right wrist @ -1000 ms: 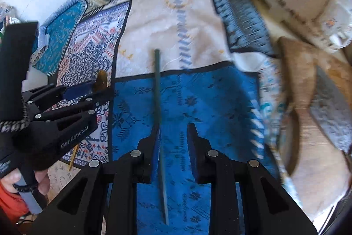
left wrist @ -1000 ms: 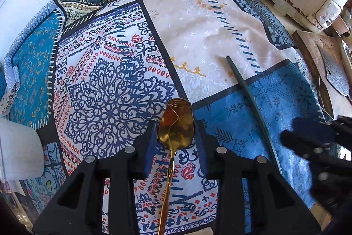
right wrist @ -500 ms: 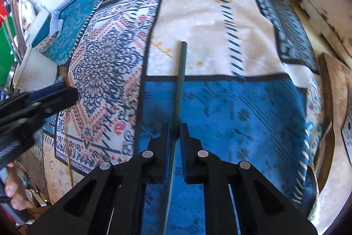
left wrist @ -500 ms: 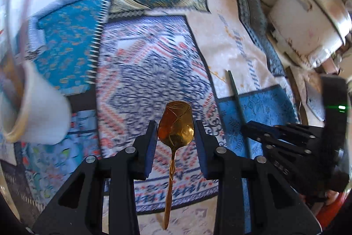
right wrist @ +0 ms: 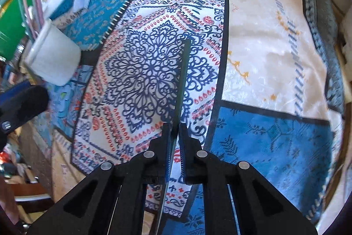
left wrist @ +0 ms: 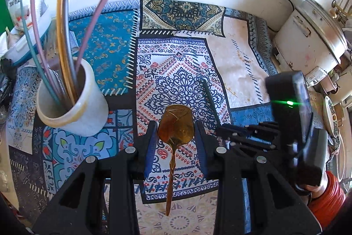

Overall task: Organize utensils
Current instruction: 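Lift the gold spoon and dark green chopstick and carry both over the white cup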

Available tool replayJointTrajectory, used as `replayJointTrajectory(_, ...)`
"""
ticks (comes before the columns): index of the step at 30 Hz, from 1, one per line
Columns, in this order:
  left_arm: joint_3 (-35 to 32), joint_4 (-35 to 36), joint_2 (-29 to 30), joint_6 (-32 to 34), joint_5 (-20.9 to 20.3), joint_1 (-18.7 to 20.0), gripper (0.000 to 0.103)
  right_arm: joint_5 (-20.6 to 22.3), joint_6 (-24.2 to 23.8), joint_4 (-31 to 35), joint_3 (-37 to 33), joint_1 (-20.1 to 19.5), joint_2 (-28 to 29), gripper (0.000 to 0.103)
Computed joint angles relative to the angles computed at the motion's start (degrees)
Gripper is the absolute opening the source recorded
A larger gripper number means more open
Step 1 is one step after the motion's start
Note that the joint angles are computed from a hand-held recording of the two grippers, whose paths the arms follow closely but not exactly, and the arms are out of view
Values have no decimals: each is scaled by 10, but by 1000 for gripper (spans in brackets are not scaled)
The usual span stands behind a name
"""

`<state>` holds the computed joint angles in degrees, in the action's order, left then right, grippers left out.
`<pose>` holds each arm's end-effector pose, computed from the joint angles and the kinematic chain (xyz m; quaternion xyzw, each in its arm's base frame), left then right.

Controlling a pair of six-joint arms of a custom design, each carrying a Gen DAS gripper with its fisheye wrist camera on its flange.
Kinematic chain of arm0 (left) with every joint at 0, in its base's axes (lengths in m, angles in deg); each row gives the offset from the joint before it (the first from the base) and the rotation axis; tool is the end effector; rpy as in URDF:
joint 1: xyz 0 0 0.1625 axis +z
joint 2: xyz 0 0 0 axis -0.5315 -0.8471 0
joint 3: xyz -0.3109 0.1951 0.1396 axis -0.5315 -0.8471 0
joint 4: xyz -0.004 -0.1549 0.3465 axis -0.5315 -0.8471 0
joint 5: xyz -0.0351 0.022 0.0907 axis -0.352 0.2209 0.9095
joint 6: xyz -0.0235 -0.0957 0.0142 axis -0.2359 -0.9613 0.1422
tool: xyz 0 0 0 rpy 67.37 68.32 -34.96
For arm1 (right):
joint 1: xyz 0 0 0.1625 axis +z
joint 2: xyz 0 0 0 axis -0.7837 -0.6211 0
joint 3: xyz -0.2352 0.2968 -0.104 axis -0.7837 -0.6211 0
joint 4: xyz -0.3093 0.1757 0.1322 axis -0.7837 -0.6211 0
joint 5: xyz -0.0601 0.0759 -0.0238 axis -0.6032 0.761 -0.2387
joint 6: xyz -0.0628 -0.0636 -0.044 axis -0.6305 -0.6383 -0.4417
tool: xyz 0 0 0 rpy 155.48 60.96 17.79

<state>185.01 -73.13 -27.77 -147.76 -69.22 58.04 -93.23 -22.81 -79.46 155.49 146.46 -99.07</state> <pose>-0.3961 -0.4132 0.0647 0.0825 0.9230 -0.2345 0.2937 0.1206 -0.4391 0.2823 0.2297 -0.9346 0.0304 0.2700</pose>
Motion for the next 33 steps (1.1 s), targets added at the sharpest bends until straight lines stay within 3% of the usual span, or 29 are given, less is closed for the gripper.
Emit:
replayJointTrajectory(9, 7, 4, -13, -1, 5, -8, 33, -20, 45, -21, -35, 16, 59, 8)
replayJointTrajectory(14, 11, 3, -22, 5, 13, -13, 33, -17, 26, -37, -36, 17, 70, 8)
replayJointTrajectory(19, 14, 3, -34, 17, 23, -22, 33, 20, 63, 20, -37, -1, 41, 6)
replayJointTrajectory(23, 19, -2, -47, 29, 25, -27, 33, 46, 79, 24, -22, -17, 4, 6)
replayJointTrajectory(33, 27, -18, -71, 66, 37, -46, 33, 44, 99, -17, 14, 26, -79, 6)
